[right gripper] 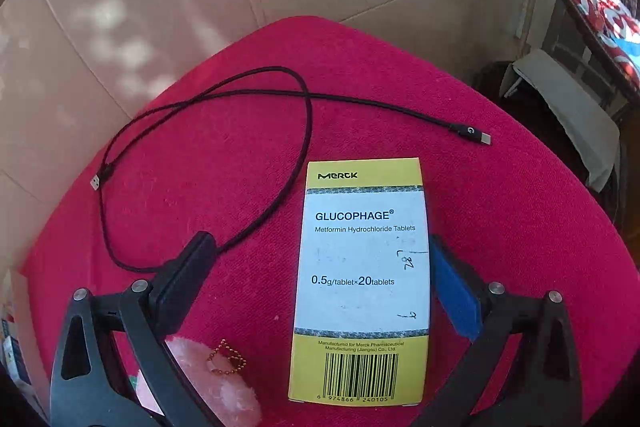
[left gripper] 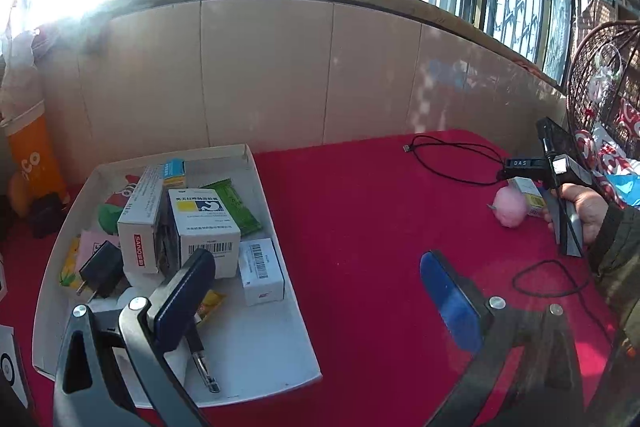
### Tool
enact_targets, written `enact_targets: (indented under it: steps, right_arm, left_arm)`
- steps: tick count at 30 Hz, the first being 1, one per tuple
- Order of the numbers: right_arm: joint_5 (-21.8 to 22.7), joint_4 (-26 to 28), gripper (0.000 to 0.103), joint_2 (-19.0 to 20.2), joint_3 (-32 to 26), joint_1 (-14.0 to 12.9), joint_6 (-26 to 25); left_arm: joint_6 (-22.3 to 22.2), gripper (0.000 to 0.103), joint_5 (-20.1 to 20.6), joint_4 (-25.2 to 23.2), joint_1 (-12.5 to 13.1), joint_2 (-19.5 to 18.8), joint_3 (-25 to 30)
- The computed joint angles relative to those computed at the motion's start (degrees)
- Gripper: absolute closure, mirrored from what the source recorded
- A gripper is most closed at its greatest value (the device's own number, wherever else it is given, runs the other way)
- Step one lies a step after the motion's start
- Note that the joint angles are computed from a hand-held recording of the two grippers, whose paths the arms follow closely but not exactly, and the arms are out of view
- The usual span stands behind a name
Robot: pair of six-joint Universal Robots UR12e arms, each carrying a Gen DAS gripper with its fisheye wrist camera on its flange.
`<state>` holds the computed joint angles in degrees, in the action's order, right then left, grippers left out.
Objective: Organize objects
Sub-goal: 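Grasp the Glucophage box with the right gripper while the left grasps the pink plush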
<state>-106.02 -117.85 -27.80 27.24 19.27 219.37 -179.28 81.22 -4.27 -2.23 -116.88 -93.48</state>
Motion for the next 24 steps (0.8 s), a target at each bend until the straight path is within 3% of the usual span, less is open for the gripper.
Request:
enact_targets:
  steps: [1,3,5,7,13,16,18,20,22,24]
  right_arm:
    - [-0.8,2.0,0.001,0.7,-1.5,0.4,-2.2]
    - [-2.5,0.8,0.005,-0.2,0.6,1.0,-5.6]
    - [-3.5,-3.7,0.021,-2.9,6.3,1.1,-7.6]
    - [-2.6,-8.3,0.047,-6.2,12.5,0.7,-8.3]
    - [5.4,-26.7,0.047,-15.8,32.2,-1.7,-3.3]
    - [8.4,-35.9,0.047,-18.7,39.3,-2.4,0.6]
    - [9.6,-41.9,0.047,-19.6,42.7,-2.7,2.6]
    - [9.6,-46.2,0.047,-19.8,44.5,-2.7,3.2]
    - [9.2,-47.5,0.047,-19.6,44.7,-2.5,3.0]
    - [10.6,-49.5,0.047,-19.4,45.2,-2.8,4.0]
  left_arm:
    - [-0.1,0.0,-0.3,0.0,0.1,-0.1,0.1]
    - [-0.2,0.0,-1.1,-0.5,0.1,-0.4,0.9]
    - [0.2,0.0,-3.1,-2.2,-0.1,-1.0,2.4]
    - [2.4,0.0,-5.5,-3.8,-0.8,-2.2,4.7]
    - [14.0,0.0,-13.1,-10.3,-5.1,-8.4,15.1]
    - [20.8,0.0,-16.0,-17.9,-7.6,-11.9,21.2]
    - [21.9,0.0,-17.0,-21.2,-8.9,-14.1,24.6]
    - [20.3,0.0,-17.3,-21.7,-9.9,-15.9,26.9]
    - [19.8,0.0,-17.9,-21.2,-10.6,-17.6,29.1]
    - [22.0,0.0,-16.5,-21.8,-11.6,-19.2,31.5]
